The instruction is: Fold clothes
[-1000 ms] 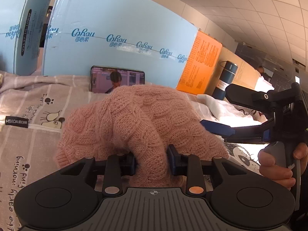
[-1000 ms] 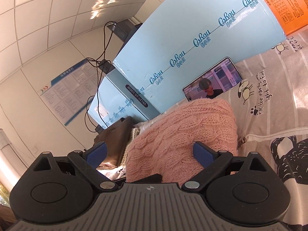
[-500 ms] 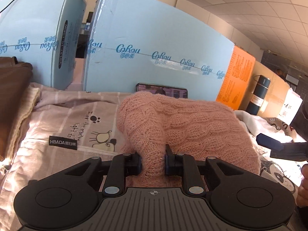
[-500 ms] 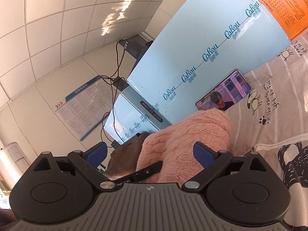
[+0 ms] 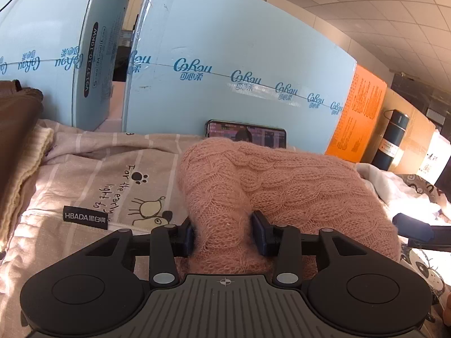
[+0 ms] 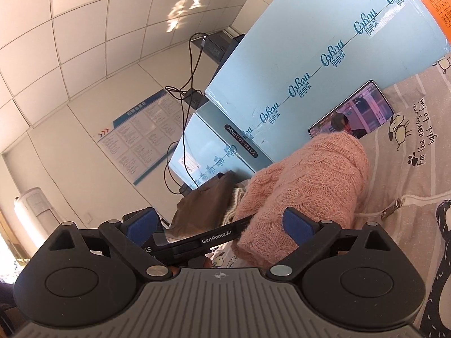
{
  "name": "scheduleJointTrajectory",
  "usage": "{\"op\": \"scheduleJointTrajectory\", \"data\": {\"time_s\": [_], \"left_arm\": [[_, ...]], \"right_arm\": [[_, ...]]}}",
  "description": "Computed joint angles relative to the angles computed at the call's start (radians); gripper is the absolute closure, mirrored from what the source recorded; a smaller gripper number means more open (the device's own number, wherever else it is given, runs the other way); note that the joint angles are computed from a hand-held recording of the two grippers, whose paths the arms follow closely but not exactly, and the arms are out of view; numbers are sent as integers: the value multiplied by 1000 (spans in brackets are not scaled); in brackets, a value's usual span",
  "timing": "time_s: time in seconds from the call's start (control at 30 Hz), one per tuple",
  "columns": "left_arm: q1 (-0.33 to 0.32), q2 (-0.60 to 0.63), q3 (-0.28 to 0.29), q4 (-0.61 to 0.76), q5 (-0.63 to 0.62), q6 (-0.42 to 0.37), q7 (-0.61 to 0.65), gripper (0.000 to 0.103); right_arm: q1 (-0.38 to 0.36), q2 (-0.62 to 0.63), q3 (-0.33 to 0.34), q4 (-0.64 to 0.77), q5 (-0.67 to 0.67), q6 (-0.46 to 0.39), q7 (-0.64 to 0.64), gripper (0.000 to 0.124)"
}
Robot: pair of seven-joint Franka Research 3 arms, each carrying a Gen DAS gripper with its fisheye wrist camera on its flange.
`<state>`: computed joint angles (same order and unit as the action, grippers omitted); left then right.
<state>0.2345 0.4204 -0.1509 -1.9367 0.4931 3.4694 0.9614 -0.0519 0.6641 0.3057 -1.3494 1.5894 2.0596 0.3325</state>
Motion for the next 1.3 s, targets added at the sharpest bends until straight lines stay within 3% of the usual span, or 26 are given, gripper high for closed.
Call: {"op": "scheduleJointTrajectory", "data": {"time_s": [0.1, 0.13, 0.23, 0.27, 0.3, 0.5, 0.6, 0.67, 0.8, 0.87, 0.97, 1.03, 1.1, 1.17, 1.23, 1.3], "left_arm": [[-80, -14, 75, -20, -110, 2, 29, 23], [-61, -15, 55, -22, -121, -2, 25, 18], [105, 6, -97, -6, 8, -7, -99, 13], [117, 8, -105, -7, 20, 2, -117, 11], [106, 7, -91, -8, 21, 8, -125, 9], [-107, -8, 121, -24, -132, 26, -27, 7], [-232, -8, 230, -21, -231, -25, 77, 5], [-230, -6, 221, -14, -241, -52, 107, 2], [-96, -2, 75, -16, -246, -54, 139, 0], [51, 7, -85, -28, -249, -27, 172, 0], [313, 71, -301, 19, 147, -9, -197, 0], [445, 110, -444, 28, 206, -41, -246, 0], [453, 105, -455, 24, 195, -57, -250, 0], [483, 116, -491, 31, 233, -80, -264, 0], [546, 149, -573, 39, 265, -114, -246, 0], [558, 154, -594, 36, 255, -128, -212, 0]], "right_arm": [[-11, -8, 13, -11, 30, -30, -61, 28], [0, -9, 8, -5, 20, -22, -65, 28], [48, 31, -18, 63, -69, 19, 18, 27], [58, 48, -22, 85, -98, 34, 60, 28], [63, 60, -22, 101, -120, 48, 95, 28], [52, 103, 14, 139, -162, 101, 162, 28], [38, 132, 31, 168, -164, 94, 216, 28], [27, 144, 43, 177, -148, 107, 259, 28], [23, 147, 54, 176, -131, 154, 287, 30], [15, 136, 62, 160, -125, 154, 260, 30], [1, 95, 75, 103, -70, 190, 180, 25], [-5, 47, 79, 40, 12, 253, 78, 21], [26, 14, 56, 14, 77, 370, 14, 21], [83, 10, 13, 29, 57, 498, 61, 21], [129, 36, -26, 66, -49, 558, 191, 21], [127, 48, -21, 76, -109, 552, 231, 21]]}}
